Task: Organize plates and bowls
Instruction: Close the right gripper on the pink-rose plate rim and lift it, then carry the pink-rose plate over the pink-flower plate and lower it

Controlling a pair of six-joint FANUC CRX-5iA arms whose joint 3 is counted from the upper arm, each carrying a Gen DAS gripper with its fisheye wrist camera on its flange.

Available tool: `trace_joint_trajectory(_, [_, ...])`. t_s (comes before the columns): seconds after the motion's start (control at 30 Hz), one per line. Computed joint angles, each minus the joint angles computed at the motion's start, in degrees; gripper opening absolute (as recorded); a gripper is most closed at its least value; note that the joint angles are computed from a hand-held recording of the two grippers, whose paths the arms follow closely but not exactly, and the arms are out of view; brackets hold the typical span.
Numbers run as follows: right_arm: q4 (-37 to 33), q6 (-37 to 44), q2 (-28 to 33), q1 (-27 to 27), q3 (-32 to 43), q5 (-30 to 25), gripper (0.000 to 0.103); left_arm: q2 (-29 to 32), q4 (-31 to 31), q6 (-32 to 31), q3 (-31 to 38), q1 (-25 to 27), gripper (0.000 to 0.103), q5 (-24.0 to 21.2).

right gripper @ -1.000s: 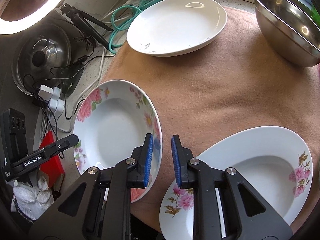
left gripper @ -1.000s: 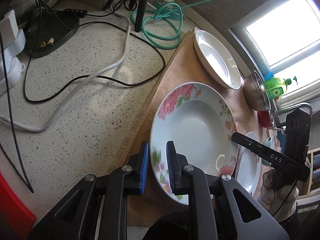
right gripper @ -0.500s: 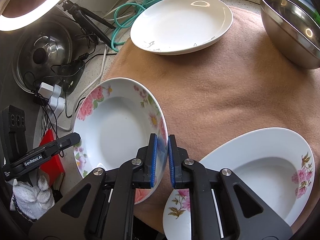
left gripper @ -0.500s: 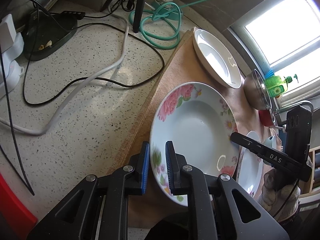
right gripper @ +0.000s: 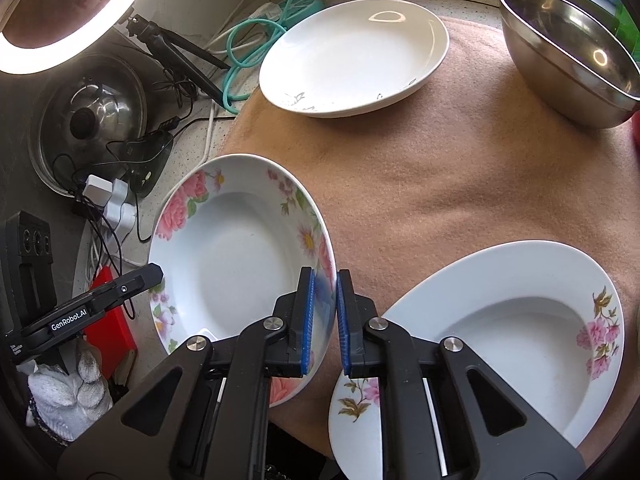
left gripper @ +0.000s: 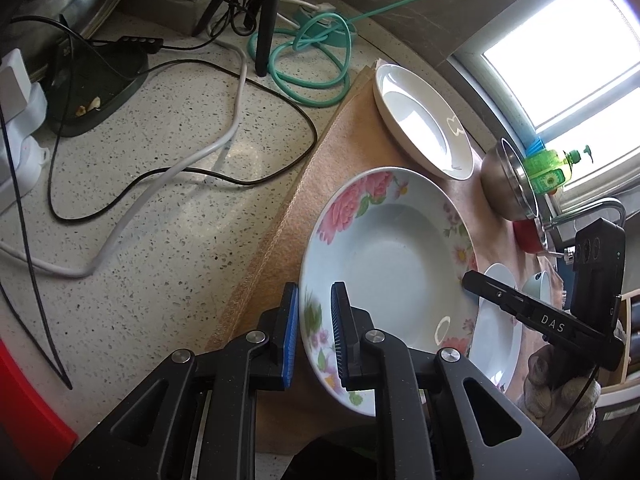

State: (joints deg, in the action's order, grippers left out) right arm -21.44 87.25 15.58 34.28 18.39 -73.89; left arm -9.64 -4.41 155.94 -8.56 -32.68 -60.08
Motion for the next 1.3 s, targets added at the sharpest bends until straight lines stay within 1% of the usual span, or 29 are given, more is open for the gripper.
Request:
trace_joint_trajectory(0.3, [-0.61, -0.67, -3.03, -2.41, -1.50, 0.15, 0.011, 1.99, -0.58, -1.68, 3.78, -1.06, 0.014, 0.09])
trace_joint_trajectory(0.47, [-0.47, -1.62, -5.10, -4.19, -2.99, 0.54, 0.011, 3.90, -0.15, -3.89, 6.16, -1.68, 0.014, 0.83])
trace_joint_trajectory(0.63, [-0.06, -2.67, -7.39, -6.28, -5.00, 0.92, 0.011, 6.27, 1.19, -6.58, 8.19, -2.29, 0.014, 2.12])
trace_joint_trajectory(1.03, [1.59, -5.29, -11.10, -11.33, -9.53, 0.90, 0.011, 13.28, 6.68, -14.50, 13.07, -3.65, 0.014, 5.08])
trace_joint_trajectory(1.3, [2.24, -5.94, -12.07, -14.35, -11.77, 0.58, 0.011, 18.22, 9.36, -18.34, 16.94, -4.77, 0.014, 4.84])
